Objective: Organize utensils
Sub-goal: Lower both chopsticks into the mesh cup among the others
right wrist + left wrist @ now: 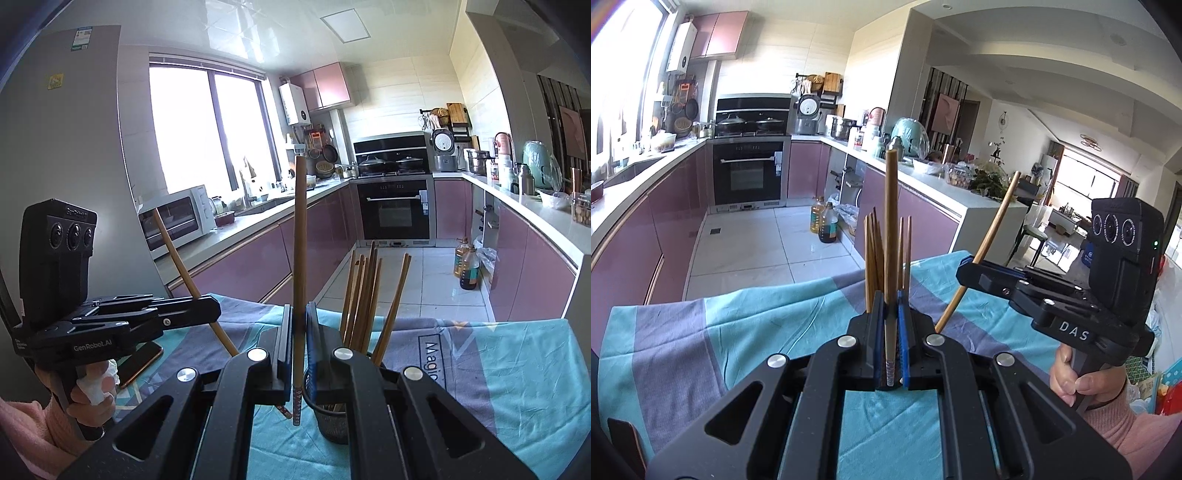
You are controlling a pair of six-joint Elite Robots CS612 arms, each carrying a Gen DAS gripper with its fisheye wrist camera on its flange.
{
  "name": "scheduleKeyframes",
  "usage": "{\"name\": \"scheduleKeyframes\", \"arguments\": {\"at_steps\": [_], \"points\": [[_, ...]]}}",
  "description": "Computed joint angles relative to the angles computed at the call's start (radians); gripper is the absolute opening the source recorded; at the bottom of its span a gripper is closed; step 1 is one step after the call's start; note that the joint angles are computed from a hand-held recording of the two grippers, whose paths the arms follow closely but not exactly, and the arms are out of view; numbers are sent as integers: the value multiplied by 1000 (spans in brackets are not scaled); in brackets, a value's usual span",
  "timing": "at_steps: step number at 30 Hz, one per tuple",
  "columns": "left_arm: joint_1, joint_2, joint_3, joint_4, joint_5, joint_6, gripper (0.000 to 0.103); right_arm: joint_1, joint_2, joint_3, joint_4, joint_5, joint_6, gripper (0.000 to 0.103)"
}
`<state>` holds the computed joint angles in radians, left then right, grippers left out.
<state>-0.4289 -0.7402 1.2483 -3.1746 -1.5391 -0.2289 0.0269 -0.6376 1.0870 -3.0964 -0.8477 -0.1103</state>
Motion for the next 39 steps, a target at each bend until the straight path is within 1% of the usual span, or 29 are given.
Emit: {"name": "scheduleKeyframes", "arguments": {"at_steps": [7,18,30,39], "points": [[-5,4,-19,-9,-1,12,8,1,1,-8,-12,-6,4,6],[-5,11,-45,-12,-3,35,8,-1,4,-17,-20,-10,10,6],[-8,17,-61,-20,6,48,8,3,6,-22,-34,-35,12,6],[-8,26,-75,-11,14,43,8,7,5,-20,-49,-53,17,6]]}}
